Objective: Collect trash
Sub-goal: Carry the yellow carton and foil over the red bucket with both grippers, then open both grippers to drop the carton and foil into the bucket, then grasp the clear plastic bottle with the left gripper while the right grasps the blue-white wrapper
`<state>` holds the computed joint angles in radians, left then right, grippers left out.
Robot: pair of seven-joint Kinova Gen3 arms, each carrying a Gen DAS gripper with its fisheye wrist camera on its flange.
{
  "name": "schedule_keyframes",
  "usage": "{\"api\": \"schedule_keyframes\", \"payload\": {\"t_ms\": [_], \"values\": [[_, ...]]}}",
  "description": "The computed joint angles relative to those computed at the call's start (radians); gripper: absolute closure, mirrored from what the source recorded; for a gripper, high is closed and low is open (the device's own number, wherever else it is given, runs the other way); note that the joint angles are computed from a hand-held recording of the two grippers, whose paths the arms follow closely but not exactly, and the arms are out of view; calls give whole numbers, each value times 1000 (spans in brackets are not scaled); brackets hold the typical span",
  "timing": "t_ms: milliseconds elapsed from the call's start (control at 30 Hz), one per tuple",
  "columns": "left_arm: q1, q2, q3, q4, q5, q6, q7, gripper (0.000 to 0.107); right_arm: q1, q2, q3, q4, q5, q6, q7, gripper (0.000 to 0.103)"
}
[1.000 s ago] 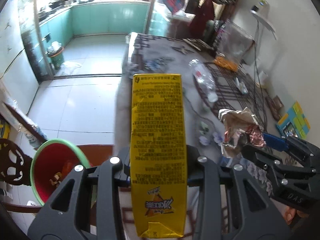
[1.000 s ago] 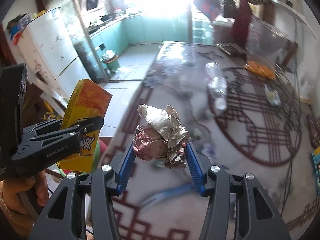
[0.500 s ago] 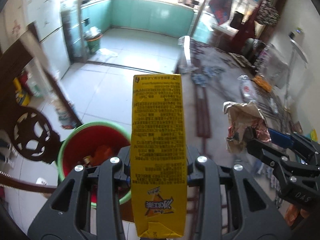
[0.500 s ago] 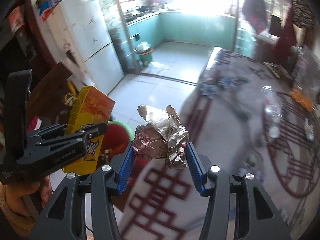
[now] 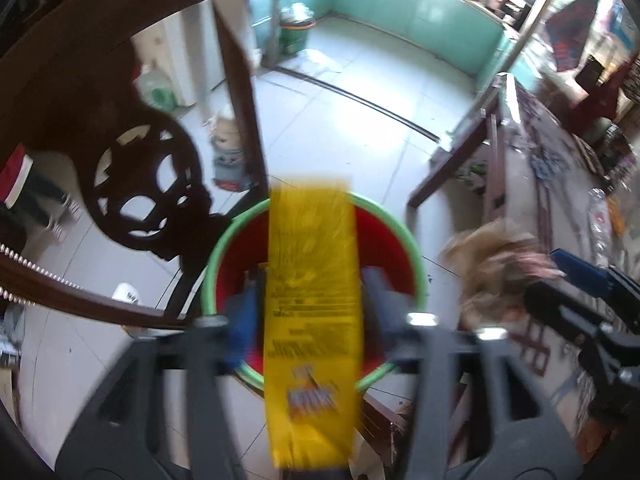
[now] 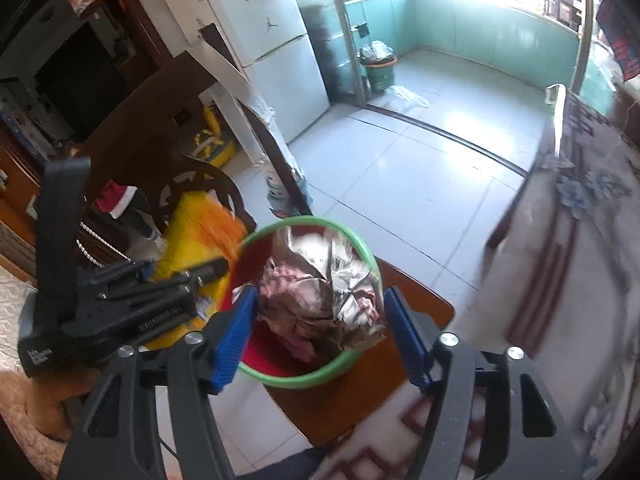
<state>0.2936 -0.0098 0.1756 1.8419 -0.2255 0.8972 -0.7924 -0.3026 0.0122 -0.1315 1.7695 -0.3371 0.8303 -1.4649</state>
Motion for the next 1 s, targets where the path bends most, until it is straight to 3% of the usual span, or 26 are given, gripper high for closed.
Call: {"api": "schedule_keyframes", "payload": {"t_ms": [100, 200, 267, 400, 533, 633, 667, 733, 800, 900, 1000], "values": [[41, -5, -29, -3, 11, -10, 15, 38, 100, -13, -65, -15, 17, 33, 4, 36], [172, 18, -112, -48, 47, -23, -19, 38, 239, -73, -124, 18, 25, 42, -3, 32], [204, 38, -105, -82, 72, -37, -49, 38, 332, -125, -125, 52, 7, 48, 11, 32], [289, 101, -82, -187, 106, -45, -97, 38, 517, -229, -11, 117, -42, 93, 115, 32], [365, 200, -26, -342, 111, -25, -114, 38, 703, -258, 125, 132, -41, 125, 253, 32], [488, 289, -60, -480, 95, 10, -92, 38, 841, -197, 207, 75, -55, 135, 358, 31], [519, 319, -69, -527, 86, 25, -77, 37, 882, -152, 246, 35, -66, 139, 398, 26], [574, 380, -80, -619, 58, 50, -41, 34, 926, -61, 294, -20, -96, 123, 479, 18], [609, 451, -62, -712, 7, 62, 13, 30, 931, 31, 352, -65, -104, 68, 539, 17], [626, 554, 7, -851, -109, 109, 118, 25, 973, 170, 312, -127, -71, 3, 571, 17], [628, 650, 90, -990, -231, 176, 216, 23, 1009, 290, 313, -214, -104, 45, 601, 17]]}}
